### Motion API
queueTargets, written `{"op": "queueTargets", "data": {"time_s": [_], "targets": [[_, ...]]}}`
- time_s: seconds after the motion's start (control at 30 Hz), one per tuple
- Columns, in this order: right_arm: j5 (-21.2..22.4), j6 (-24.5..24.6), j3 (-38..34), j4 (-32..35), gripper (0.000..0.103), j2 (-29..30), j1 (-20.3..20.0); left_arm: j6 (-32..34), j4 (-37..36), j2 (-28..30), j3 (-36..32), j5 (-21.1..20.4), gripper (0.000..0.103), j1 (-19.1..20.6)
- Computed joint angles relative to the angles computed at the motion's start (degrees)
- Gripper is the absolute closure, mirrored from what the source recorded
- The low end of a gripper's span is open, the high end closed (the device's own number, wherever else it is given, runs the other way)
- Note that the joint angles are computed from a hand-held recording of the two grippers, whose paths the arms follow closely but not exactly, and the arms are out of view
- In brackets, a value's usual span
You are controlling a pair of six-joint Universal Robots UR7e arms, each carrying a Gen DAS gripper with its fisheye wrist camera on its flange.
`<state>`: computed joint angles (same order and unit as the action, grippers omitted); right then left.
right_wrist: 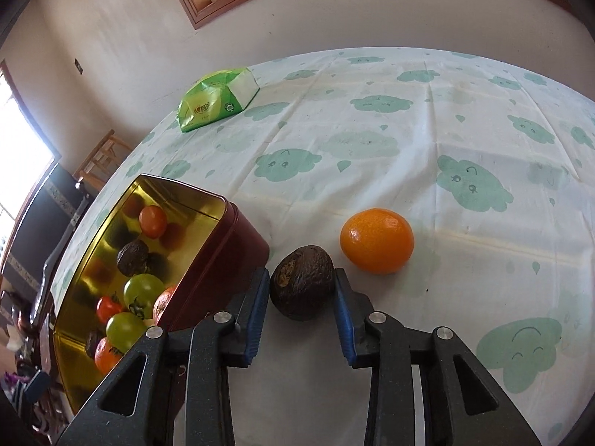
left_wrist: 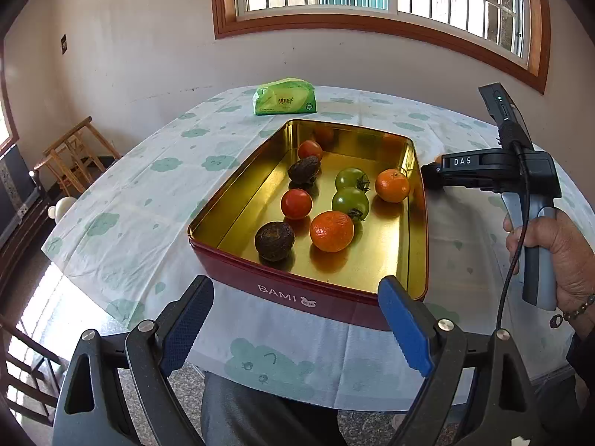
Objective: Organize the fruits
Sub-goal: 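Lower the right gripper onto the avocado and close on it, then close the left gripper on the last mandarin while the right gripper holds the avocado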
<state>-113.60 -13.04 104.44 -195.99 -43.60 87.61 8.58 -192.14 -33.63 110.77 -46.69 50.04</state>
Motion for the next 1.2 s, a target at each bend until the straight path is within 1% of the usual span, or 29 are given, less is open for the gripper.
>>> {"op": "queueTargets", "data": {"time_s": [0.1, 0.17, 0.23, 0.33, 0.4, 0.47, 0.5, 0.53, 0.57, 0.6, 0.67, 0.73, 0.83, 0.87, 0.93, 1.03, 1.17, 1.2], "targets": [[-1.0, -5.5, 6.3, -5.5, 0.068, -3.5, -0.2, 1.0, -0.3, -0.5, 0.5, -1.1, 0.015, -0.8], [-5.2, -8.8, 10.5, -10.2, 0.068, -5.8, -0.3, 2.3, -0.4, -0.7, 0.3, -1.6, 0.015, -1.7], [-9.2, -11.6, 14.6, -14.9, 0.068, -8.3, -1.5, 3.3, -0.1, -0.6, -0.3, -3.1, 0.015, -2.3], [-12.1, -12.4, 19.8, -20.1, 0.068, -13.2, -5.3, 3.9, 1.7, 0.1, -2.2, -5.3, 0.015, -3.1], [-14.3, -13.7, 22.0, -23.7, 0.068, -15.5, -7.7, 4.7, 2.3, 1.5, -3.8, -5.7, 0.015, -4.1], [-14.7, -13.6, 23.5, -24.7, 0.068, -17.8, -10.4, 5.9, 2.4, 3.3, -5.6, -6.0, 0.015, -4.9], [-14.2, -13.2, 24.2, -24.6, 0.068, -18.9, -12.0, 6.5, 2.6, 4.3, -6.7, -6.3, 0.015, -5.3], [-11.2, -12.0, 25.4, -24.5, 0.068, -20.5, -13.6, 7.1, 3.1, 5.3, -7.9, -6.7, 0.015, -5.6], [-9.5, -10.7, 26.1, -24.0, 0.068, -21.6, -14.7, 7.3, 4.4, 6.2, -9.1, -7.1, 0.015, -5.8], [-9.2, -10.9, 26.2, -24.5, 0.068, -21.6, -14.9, 7.1, 5.9, 6.9, -10.4, -7.7, 0.015, -5.9], [-10.1, -12.3, 25.5, -26.4, 0.068, -20.0, -14.4, 7.4, 8.1, 8.7, -13.1, -8.9, 0.015, -6.1], [-9.8, -12.1, 25.5, -26.5, 0.067, -19.4, -14.6, 8.5, 9.4, 10.9, -16.2, -8.7, 0.015, -6.6], [-8.3, -11.3, 26.2, -25.8, 0.068, -20.3, -14.9, 10.2, 11.9, 14.3, -21.8, -8.4, 0.015, -6.6], [-7.7, -11.0, 26.4, -25.5, 0.068, -20.7, -15.1, 9.9, 14.0, 15.2, -23.9, -8.6, 0.015, -6.3], [-6.0, -10.2, 26.9, -24.9, 0.068, -21.6, -15.7, 8.3, 19.4, 17.0, -28.9, -10.2, 0.015, -5.4], [-3.4, -9.0, 27.7, -24.1, 0.068, -22.8, -16.7, 6.2, 27.1, 20.6, -37.3, -10.4, 0.015, -4.3], [-1.6, -8.1, 28.1, -23.6, 0.068, -23.5, -17.4, 5.8, 36.3, 25.5, -47.5, -11.5, 0.015, -3.1], [-1.1, -8.0, 28.2, -23.6, 0.068, -23.6, -17.7, 6.5, 37.5, 26.7, -49.6, -11.0, 0.015, -3.0]]}}
